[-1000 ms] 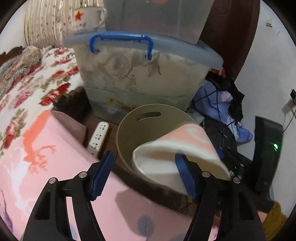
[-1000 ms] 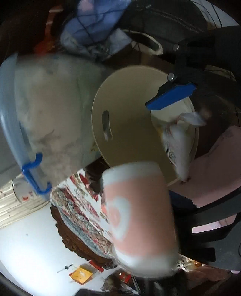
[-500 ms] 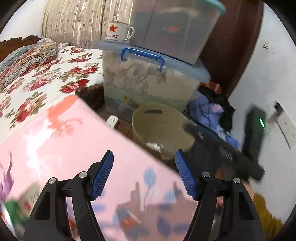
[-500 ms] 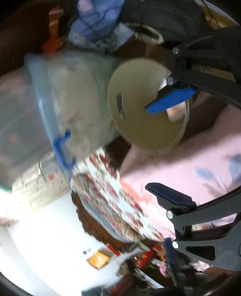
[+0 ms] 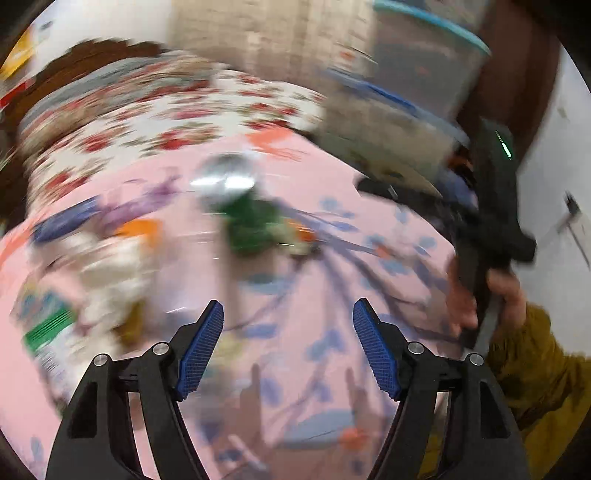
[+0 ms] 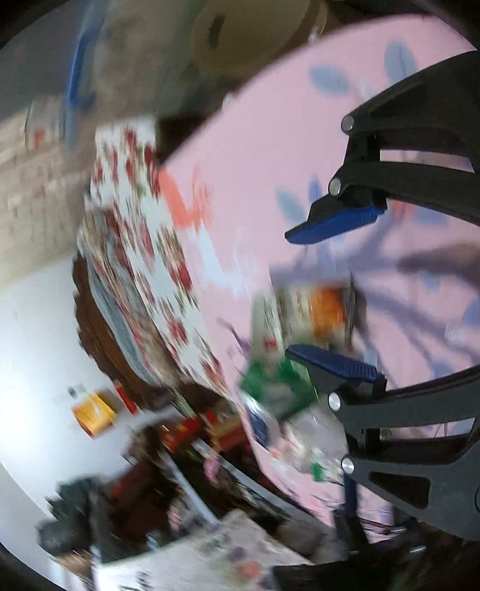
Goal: Collect trash
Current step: 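Move both tools back over the table, then grasp the green soda can with the right tool while the left grasps the clear bottle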
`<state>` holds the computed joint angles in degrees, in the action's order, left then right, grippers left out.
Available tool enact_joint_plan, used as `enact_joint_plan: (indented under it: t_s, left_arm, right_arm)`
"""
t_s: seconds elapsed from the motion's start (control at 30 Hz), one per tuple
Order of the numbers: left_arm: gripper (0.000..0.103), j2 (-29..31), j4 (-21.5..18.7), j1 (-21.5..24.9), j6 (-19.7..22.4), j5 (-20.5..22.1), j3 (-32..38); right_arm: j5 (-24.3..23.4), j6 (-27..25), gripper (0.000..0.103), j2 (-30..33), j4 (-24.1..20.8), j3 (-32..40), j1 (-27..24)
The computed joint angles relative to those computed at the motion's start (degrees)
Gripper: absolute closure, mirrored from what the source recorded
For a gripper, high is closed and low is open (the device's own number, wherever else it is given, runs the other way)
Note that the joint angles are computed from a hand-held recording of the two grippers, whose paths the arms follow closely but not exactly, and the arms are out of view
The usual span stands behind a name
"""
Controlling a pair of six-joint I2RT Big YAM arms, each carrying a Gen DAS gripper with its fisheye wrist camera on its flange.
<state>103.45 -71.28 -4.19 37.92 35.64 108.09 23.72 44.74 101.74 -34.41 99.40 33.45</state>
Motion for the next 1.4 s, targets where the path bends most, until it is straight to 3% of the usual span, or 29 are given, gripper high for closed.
enact_joint_plan:
  t_s: [0.07,0.13,0.2,0.37,0.43,0.47,0.53,0.57,0.6,0.67,0.83,1.0,1.03,1.13,1.23,1.4]
  left_arm:
    - [0.034,1.34,0.92,1.96,-3.62,0.05,1.9]
    - [0.034,2.61,0.43,3.24,-6.03,0.87,3.71]
    - [0.034,2.78,0.91,3.96,-7.1,1.11,3.75]
    - [0.031,2.97,2.43,4.15,-6.44,-0.17,2.48]
    - [0.031,3.56,2.56,3.24,-6.19,-1.47,2.38]
    - [0.031,3.61,2.92,2.68,-5.72,-2.15,1.95]
    - [0.029,3.48,4.96,1.65,-5.31,-3.85,0.7]
    - [0.024,3.3,6.63,1.01,-5.38,-5.3,-0.22]
    - [0.021,3.29,8.01,0.44,-5.68,-6.6,-0.7]
    - [0.019,3.66,9.71,-0.55,-6.25,-8.68,-0.88]
    - [0.015,4.27,12.2,-2.7,-6.45,-11.66,-0.97]
    - [0.016,2.72,18.5,-4.37,-5.96,-15.98,-4.88]
    - [0.018,2.56,19.33,-4.43,-6.2,-16.45,-5.36]
    - [0.041,1.45,23.64,-4.68,-6.33,-19.57,-7.83]
    - [0.042,1.61,22.04,-3.86,-6.26,-17.45,-7.2]
    - [0.042,-0.84,20.0,-1.95,-6.85,-13.97,-8.99]
  right_arm:
    - [-1.17,-2.37,0.027,4.86,-1.85,7.1,0.94]
    - [-1.57,-4.56,0.023,8.31,-3.14,12.27,1.67]
    - [-0.8,-7.53,0.015,13.73,-7.55,20.98,2.2]
    - [1.17,-10.42,0.014,25.8,-20.77,40.58,1.9]
    - [0.81,-9.71,0.014,28.03,-23.22,43.85,1.41]
    - [0.64,-8.84,0.015,27.23,-22.15,42.19,1.17]
    - [-0.29,-7.76,0.025,26.09,-20.16,39.92,0.89]
    - [-0.85,-7.78,0.04,25.3,-19.0,38.49,0.77]
    - [-1.9,-8.07,0.046,25.03,-18.04,38.06,0.72]
    - [-0.36,-8.62,0.051,25.0,-18.51,38.54,1.11]
    - [3.26,-9.3,0.052,21.26,-13.83,33.28,2.52]
    - [8.25,-8.23,0.052,12.5,-3.16,21.01,3.96]
    - [8.45,-7.46,0.052,10.97,-1.4,18.84,4.08]
    - [8.12,-4.43,0.052,5.79,5.01,11.35,4.24]
    - [8.57,-2.04,0.052,2.23,8.36,6.29,4.37]
    - [9.6,0.09,0.052,-0.63,9.91,1.91,4.58]
